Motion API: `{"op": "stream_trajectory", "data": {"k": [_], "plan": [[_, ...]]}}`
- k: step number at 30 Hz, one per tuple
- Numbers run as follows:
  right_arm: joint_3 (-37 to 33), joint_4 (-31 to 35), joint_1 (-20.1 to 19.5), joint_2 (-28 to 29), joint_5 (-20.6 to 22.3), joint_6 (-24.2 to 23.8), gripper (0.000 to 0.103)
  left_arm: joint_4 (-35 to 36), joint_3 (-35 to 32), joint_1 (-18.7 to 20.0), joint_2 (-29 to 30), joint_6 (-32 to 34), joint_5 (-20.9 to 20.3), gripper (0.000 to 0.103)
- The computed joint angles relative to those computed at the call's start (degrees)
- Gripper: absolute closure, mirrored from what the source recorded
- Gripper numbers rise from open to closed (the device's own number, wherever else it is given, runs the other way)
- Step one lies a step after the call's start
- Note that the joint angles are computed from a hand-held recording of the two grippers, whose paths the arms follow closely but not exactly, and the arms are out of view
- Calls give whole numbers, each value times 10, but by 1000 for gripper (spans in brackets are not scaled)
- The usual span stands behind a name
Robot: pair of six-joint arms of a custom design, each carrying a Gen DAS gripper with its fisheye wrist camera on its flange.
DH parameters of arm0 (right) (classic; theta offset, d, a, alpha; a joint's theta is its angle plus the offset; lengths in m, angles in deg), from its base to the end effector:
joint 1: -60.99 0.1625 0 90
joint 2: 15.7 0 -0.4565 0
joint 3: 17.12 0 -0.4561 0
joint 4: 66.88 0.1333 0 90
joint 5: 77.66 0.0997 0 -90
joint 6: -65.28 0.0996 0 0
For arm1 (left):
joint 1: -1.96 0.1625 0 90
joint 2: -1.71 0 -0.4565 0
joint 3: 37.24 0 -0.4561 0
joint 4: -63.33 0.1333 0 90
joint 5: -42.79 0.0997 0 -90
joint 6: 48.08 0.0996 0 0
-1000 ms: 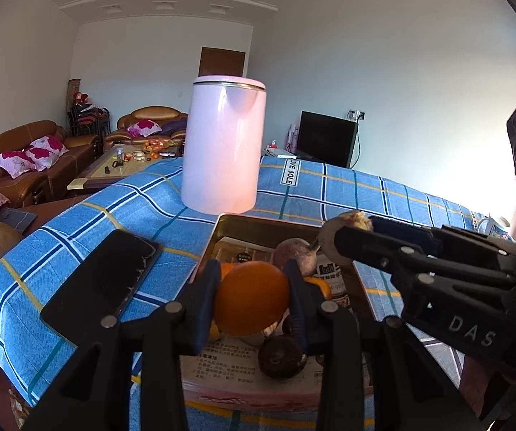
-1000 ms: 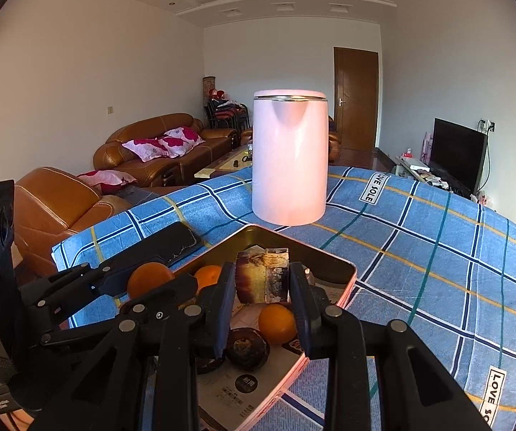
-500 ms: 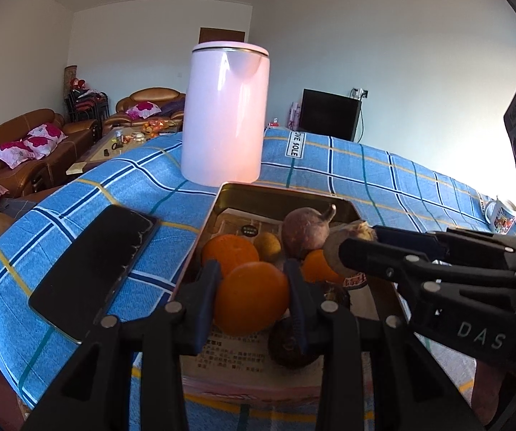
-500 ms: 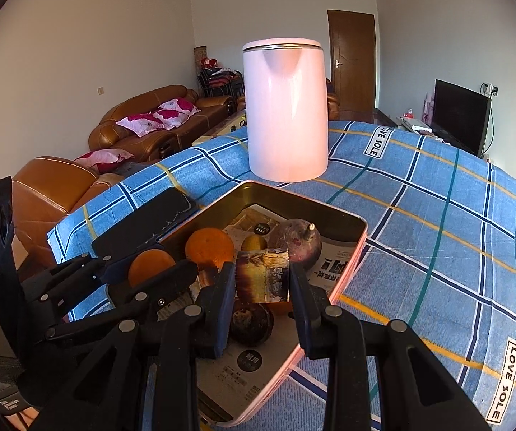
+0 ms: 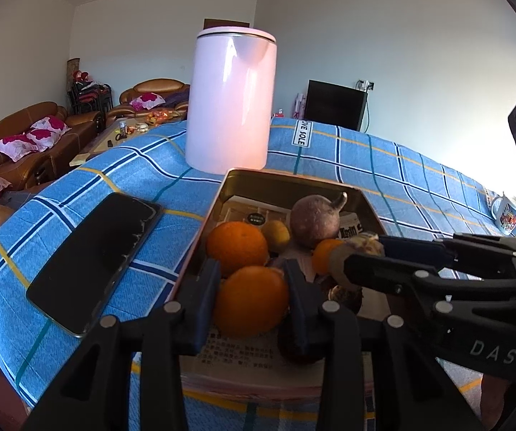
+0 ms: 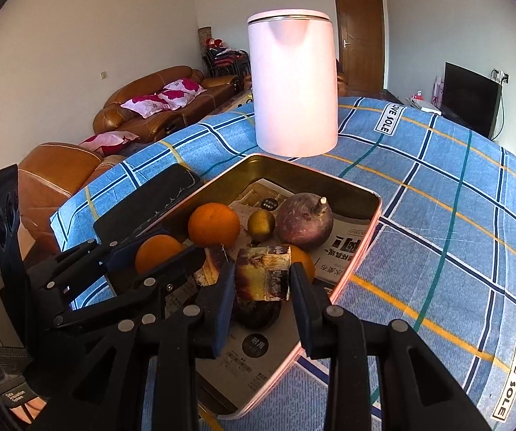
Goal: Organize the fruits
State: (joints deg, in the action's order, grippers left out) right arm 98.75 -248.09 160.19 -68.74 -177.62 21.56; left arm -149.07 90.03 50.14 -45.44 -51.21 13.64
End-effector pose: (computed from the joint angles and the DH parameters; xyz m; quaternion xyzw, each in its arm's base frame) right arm 0.2132 -0.5906 0.0826 0.4113 -0.8741 0.2082 0.1528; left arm -0.1660 -0.5159 0.0790 0.0941 0.8194 -0.4679 0.3176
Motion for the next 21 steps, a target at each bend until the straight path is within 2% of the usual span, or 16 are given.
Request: {"op": "stream_trajectory", "data": {"k": [2,6,9,11,13,15,21], "plan": [[4,-5,-1,-4,5,-1,62,-7,3,-5,-2,4,3,58],[22,-25,-8,-25,26,-2,48,-57,8,-20,1,32,19,30],[40,-45,-14,-45,49,-4,41,-94,11,-31,4,55,22,17],[51,-59,-17,-58,64,-2,40,-117,11,-39,9,72,23,12],[62,-72,-21,-69,76,1,39,-130,11,-46,12,84,20,10],[72,-88,-24,-80,86,5,33,-133,11,-51,15,89,17,10],[89,-115,-33,-97,112,13,31,-142,11,-61,21,98,16,8]]}}
